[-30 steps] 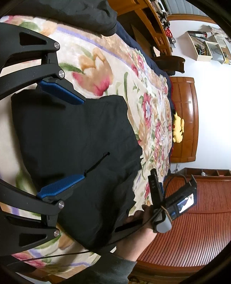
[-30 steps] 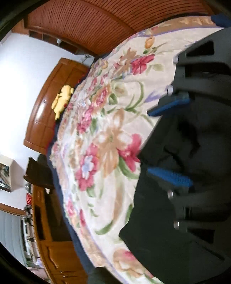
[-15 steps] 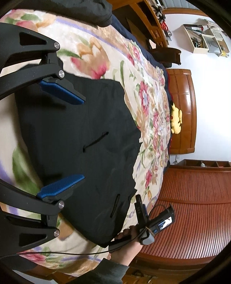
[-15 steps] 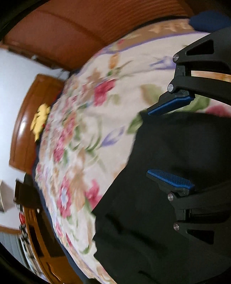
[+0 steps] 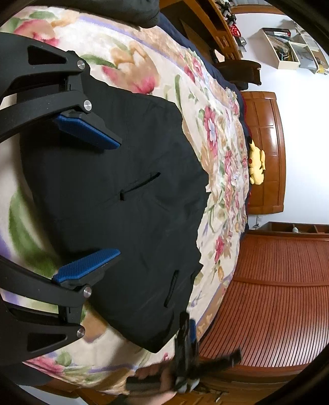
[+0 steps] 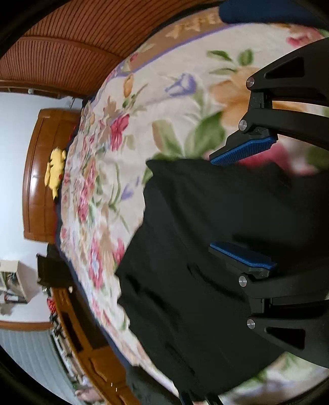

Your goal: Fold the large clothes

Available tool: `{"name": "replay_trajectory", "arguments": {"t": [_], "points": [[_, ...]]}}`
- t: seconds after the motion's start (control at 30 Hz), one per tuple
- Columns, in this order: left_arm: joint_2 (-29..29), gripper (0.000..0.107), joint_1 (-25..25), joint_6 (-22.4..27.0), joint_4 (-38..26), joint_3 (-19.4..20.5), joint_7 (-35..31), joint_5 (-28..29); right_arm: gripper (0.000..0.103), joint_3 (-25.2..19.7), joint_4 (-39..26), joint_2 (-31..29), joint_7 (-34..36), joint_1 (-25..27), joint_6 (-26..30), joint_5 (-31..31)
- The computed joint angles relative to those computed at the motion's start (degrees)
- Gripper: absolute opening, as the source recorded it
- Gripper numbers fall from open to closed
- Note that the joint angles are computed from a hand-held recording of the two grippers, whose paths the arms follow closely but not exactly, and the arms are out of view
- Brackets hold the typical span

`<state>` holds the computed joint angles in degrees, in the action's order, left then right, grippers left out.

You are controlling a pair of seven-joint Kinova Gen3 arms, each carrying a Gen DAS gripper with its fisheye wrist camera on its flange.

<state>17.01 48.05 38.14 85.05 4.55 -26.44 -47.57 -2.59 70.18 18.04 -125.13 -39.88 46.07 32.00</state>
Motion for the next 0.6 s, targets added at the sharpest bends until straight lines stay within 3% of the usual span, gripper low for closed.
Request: {"name": "replay_trajectory", "arguments": {"t": [0.1, 0.37, 0.53, 0.6], "points": [[0.02, 0.081, -0.79, -0.14, 0.14, 0.12, -0.36, 1.23, 0.065, -0.72, 6.36, -4.05, -2.98, -1.05, -3.73, 1.36], [1.12, 0.081, -0.64, 1.62, -1.04, -0.31, -0.99, 2.94, 0.065, -3.47, 14.43, -8.35, -9.34, -2.56, -5.31, 9.9], [1.76, 0.081, -0.12, 3.04, -1.76, -0.42, -1.16, 2.86, 0.079, -4.91, 17.35, -10.09, -14.28, -1.42, -4.78, 13.46], [2.0, 0.081, 0.03, 3.48, -1.94, -0.44, -1.35, 2.86, 0.08, -5.34, 17.79, -10.14, -15.19, -0.49, -4.46, 13.66]]}}
